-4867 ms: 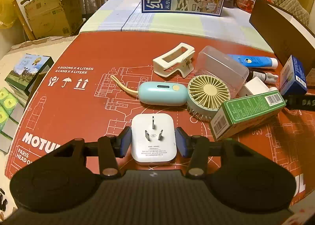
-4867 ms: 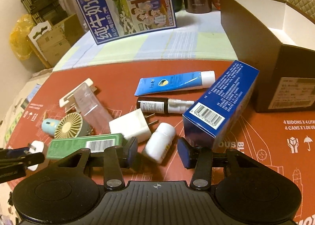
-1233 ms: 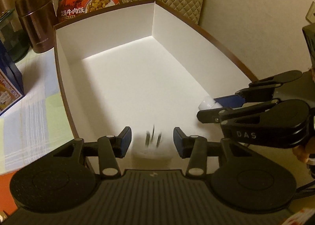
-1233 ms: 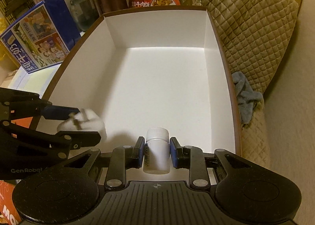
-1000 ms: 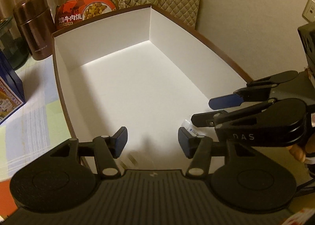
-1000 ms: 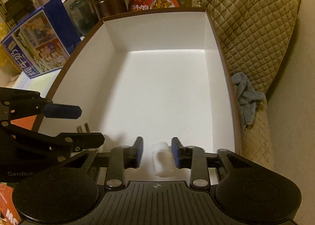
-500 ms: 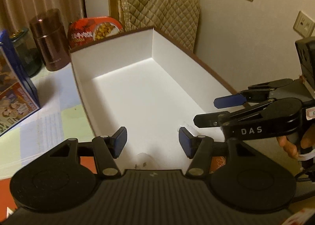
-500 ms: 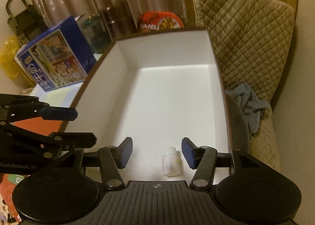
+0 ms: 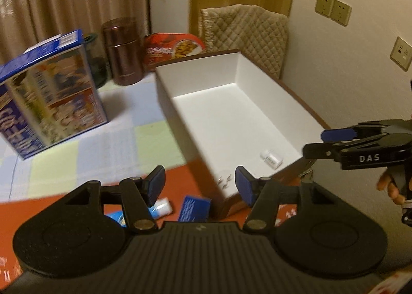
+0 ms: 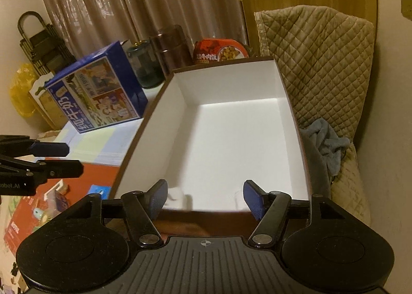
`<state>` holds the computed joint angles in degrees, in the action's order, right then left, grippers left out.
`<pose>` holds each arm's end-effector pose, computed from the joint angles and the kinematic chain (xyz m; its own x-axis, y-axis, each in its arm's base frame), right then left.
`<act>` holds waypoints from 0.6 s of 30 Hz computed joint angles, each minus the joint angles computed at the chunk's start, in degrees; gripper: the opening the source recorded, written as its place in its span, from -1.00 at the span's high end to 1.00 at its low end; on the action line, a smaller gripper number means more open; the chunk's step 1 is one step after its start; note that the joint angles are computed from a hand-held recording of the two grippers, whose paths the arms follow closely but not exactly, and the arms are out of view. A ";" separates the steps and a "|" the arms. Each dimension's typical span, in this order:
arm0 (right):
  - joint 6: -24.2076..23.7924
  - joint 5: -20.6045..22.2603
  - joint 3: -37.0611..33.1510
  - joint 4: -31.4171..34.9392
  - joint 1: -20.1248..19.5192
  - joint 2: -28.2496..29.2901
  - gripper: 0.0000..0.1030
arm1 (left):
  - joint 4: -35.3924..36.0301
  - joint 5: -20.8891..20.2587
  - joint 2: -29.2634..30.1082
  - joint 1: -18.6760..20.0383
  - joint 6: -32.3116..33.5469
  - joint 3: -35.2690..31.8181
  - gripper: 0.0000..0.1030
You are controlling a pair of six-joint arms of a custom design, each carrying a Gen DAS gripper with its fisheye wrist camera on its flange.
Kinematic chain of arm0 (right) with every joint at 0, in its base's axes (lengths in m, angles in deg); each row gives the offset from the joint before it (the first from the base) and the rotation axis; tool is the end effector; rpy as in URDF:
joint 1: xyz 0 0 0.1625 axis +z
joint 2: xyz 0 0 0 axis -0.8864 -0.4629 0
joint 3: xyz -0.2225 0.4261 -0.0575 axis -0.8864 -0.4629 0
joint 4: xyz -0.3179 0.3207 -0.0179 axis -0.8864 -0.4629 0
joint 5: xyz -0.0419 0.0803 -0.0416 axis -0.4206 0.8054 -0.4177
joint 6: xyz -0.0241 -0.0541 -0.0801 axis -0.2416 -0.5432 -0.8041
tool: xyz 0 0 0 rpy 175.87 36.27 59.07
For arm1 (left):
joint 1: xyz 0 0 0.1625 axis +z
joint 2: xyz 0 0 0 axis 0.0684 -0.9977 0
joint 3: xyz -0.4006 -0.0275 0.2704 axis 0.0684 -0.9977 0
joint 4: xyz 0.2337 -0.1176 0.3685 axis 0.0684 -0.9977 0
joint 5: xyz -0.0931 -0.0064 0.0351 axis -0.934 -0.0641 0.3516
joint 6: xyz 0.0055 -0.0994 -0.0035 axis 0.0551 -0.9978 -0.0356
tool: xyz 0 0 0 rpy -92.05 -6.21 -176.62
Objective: Organize rigid objects
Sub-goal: 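Move both open grippers back over the remaining items on the mat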
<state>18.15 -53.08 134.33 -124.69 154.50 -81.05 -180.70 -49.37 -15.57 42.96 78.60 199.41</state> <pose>0.1091 -0.5054 0.2827 -0.8456 0.0161 0.5336 -0.3492 0.7394 -0.5756 -0.2898 -0.5953 0.1036 -0.6642 0.4349 -0.6080 0.6875 0.6747 -0.2685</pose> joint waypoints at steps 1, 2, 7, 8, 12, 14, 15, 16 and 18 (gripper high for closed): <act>0.52 -0.52 0.52 -0.53 0.52 0.11 -0.22 | -0.13 0.21 -0.90 -0.05 -0.52 1.02 -0.08; 0.92 -0.61 1.00 -0.76 0.85 0.12 -0.23 | -0.17 0.26 -1.85 -0.07 -1.02 2.00 -0.08; 3.60 -1.66 3.41 -3.39 3.63 1.48 -0.23 | 0.30 0.25 -6.55 -0.16 -2.90 6.75 -0.08; 4.15 -1.80 3.85 -3.98 4.30 1.98 -0.23 | 0.47 0.10 -7.60 -0.10 -3.16 7.75 -0.08; 6.54 -2.75 5.55 -6.25 6.78 3.95 -0.23 | 1.24 -0.50 -11.70 0.27 -3.72 11.48 -0.08; 8.15 -3.21 6.24 -7.14 8.10 5.20 -0.23 | 1.63 -0.34 -13.67 0.40 -4.08 13.20 -0.08; 8.95 -3.37 6.50 -7.48 8.70 5.88 -0.23 | 1.89 -0.30 -14.66 0.52 -4.26 13.98 -0.08; 9.71 -3.36 6.75 -7.83 9.30 6.69 -0.23 | 2.03 -0.23 -15.60 0.61 -4.50 14.84 -0.08; 11.07 -3.38 7.02 -8.19 10.26 8.07 -0.23 | 2.41 -0.04 -17.57 0.87 -4.78 16.47 -0.08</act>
